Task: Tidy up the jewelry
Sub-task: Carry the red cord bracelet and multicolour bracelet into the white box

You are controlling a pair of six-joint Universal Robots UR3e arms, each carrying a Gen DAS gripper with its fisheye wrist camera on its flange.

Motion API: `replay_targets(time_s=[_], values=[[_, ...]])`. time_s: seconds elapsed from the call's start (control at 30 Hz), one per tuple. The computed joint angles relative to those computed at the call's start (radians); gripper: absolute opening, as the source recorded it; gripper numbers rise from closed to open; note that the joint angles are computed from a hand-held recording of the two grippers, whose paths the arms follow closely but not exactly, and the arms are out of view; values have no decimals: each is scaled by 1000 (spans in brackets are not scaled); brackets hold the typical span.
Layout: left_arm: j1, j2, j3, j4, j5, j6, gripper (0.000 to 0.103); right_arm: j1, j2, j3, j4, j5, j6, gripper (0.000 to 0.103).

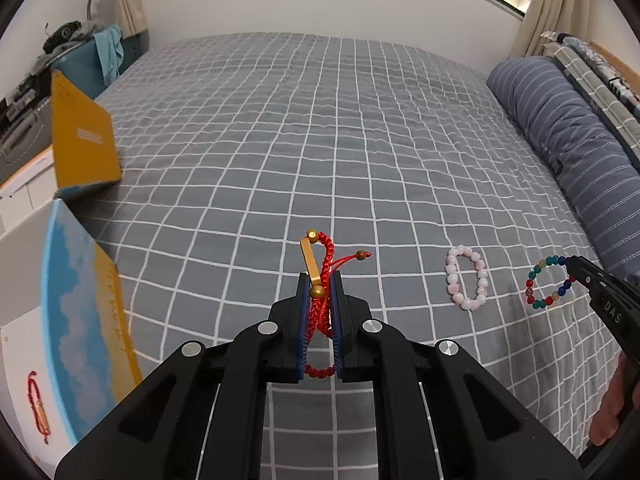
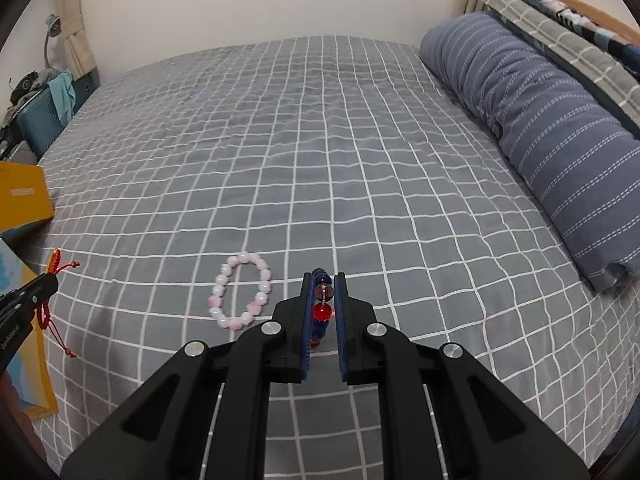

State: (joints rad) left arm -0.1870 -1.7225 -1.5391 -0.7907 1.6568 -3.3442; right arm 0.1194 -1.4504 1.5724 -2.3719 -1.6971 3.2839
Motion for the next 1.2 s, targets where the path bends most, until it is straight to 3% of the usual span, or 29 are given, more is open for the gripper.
replay_targets(time_s=[0.6,1.2], values=[[24,264,-104,-92,7,27,9,178,-98,-91,111,-75,52,9],[181,556,-164,-265,-57,102,9,432,19,-312,184,-179,139,9]])
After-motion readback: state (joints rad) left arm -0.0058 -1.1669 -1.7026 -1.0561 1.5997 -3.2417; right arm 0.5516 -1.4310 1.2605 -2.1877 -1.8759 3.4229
